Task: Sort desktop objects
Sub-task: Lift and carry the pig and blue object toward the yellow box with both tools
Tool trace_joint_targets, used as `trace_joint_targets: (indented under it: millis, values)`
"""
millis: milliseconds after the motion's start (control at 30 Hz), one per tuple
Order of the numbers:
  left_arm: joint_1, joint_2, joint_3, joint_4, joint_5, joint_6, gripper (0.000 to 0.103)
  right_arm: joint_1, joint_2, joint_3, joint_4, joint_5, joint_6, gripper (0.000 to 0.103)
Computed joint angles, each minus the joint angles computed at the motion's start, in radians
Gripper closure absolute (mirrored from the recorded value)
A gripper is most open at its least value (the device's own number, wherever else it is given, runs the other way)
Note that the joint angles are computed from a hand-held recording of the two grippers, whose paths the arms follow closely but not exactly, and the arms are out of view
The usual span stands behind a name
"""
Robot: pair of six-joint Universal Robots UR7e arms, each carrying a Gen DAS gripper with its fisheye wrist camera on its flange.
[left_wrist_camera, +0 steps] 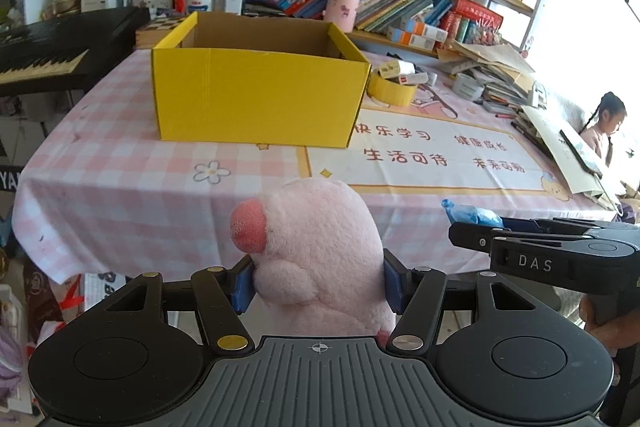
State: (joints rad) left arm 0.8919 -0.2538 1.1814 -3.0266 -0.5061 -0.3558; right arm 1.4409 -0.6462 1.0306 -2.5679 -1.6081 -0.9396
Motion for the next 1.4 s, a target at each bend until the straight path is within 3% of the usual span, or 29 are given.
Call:
trace_joint_targets:
  millis: [800, 1067, 1400]
  values:
    - [-0.023, -0.066, 0.146, -0.112, 0.102, -0.06, 0.042, 0.037, -0.028, 0.09, 0.043, 0.035, -0.114, 0.064]
    - [-0.017, -0.05, 0.118, -0.204, 0.146, -0.008, 0.042, 0.052, -0.006, 0.05, 0.062, 0.033, -0.144, 0.064]
    - [-0.006, -0.02, 0.033, -0.248, 0.124, 0.137, 0.042, 0.066, 0.007, 0.031, 0.04, -0.002, -0.112, 0.064]
